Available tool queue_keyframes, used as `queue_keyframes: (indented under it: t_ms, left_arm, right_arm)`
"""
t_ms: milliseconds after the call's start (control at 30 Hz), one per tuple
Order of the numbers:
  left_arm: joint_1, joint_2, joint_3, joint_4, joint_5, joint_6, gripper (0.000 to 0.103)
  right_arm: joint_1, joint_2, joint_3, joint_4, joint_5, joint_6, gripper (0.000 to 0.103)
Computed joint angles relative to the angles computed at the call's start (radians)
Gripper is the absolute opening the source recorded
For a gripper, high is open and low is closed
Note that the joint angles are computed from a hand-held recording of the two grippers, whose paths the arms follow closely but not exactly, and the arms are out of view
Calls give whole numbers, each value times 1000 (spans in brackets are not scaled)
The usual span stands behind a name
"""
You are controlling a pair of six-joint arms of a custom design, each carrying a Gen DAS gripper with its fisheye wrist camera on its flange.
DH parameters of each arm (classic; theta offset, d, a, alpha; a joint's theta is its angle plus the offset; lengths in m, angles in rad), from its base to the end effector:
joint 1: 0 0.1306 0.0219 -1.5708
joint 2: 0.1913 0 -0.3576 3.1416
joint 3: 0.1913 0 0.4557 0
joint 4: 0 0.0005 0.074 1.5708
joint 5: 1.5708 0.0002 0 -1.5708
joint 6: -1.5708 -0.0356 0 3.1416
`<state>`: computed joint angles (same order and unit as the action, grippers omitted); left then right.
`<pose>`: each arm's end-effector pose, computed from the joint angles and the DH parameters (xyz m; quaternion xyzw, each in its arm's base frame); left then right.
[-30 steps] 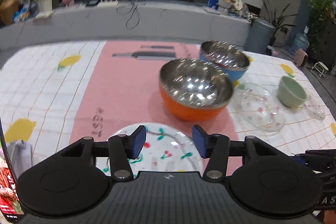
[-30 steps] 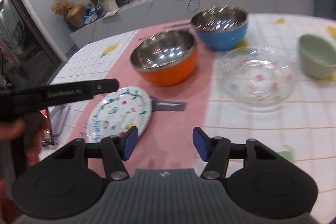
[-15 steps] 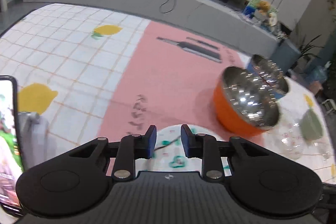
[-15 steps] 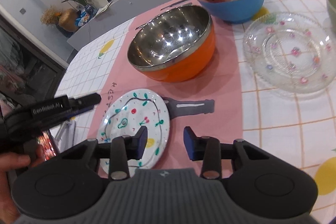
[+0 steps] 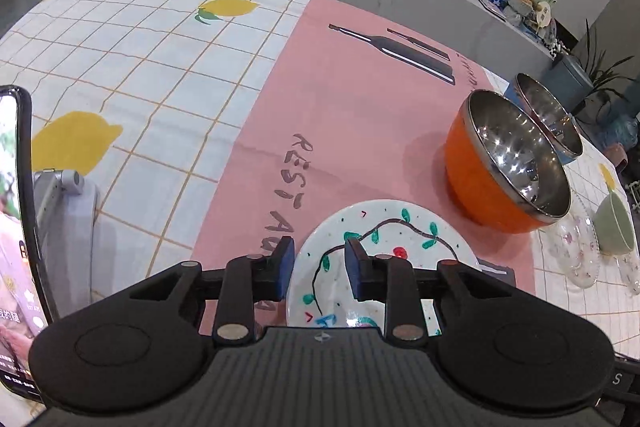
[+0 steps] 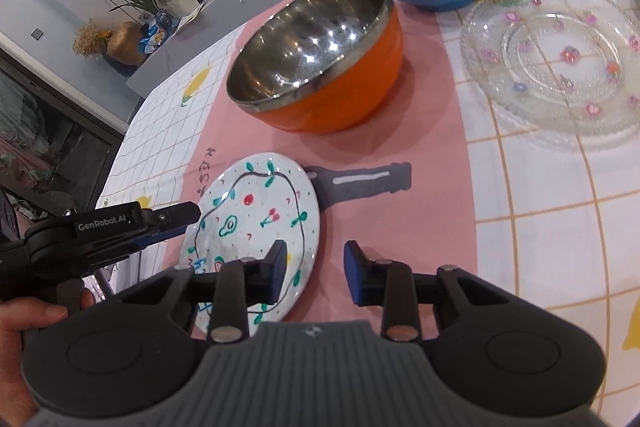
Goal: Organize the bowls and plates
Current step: 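Close both grippers on the rim of the white painted plate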
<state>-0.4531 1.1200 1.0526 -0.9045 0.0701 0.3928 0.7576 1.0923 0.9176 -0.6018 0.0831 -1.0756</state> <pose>0.4000 -0.1981 0.3550 0.0391 0.9542 -0.1515 0.2551 0.3274 0.3049 0.3175 0.1618 0.9072 0.2834 0.2656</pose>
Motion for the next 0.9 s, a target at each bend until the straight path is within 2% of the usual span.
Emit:
queue_keyframes:
  t_ms: [167,267,333,433,533,633,733,900]
  left_arm:
    - [4,-11,-12,11,27,-2,33]
    - [23,-17,-25,28,125,24,33]
    - [19,-17,-26,30,151,7,33]
    - [1,-10,-20,23,143,-20,33]
    - [-13,16,-2,-16,114,-2,35]
    - [-32,11,-9,-7,70,-31,36]
    - [-39,7,-15,0,62,-47,36]
    - [-32,0,-24,15,74,-37,30]
  right_arm:
    - [0,0,-8,23,-23,-21,29]
    - [7,-2,-4,6,-8,-33,29]
    - [9,-14,-5,-20,23,-31,30]
    - [-6,-46,-35,-10,11,-57,30]
    - [-19,-77,-63,-1,9,-83,29]
    - [-28,-90,-76,10,2,-105,27]
    - [-35,-98,-96,51,-12,-119,26]
    - [-23,-88,-106,90,-2,-120,20]
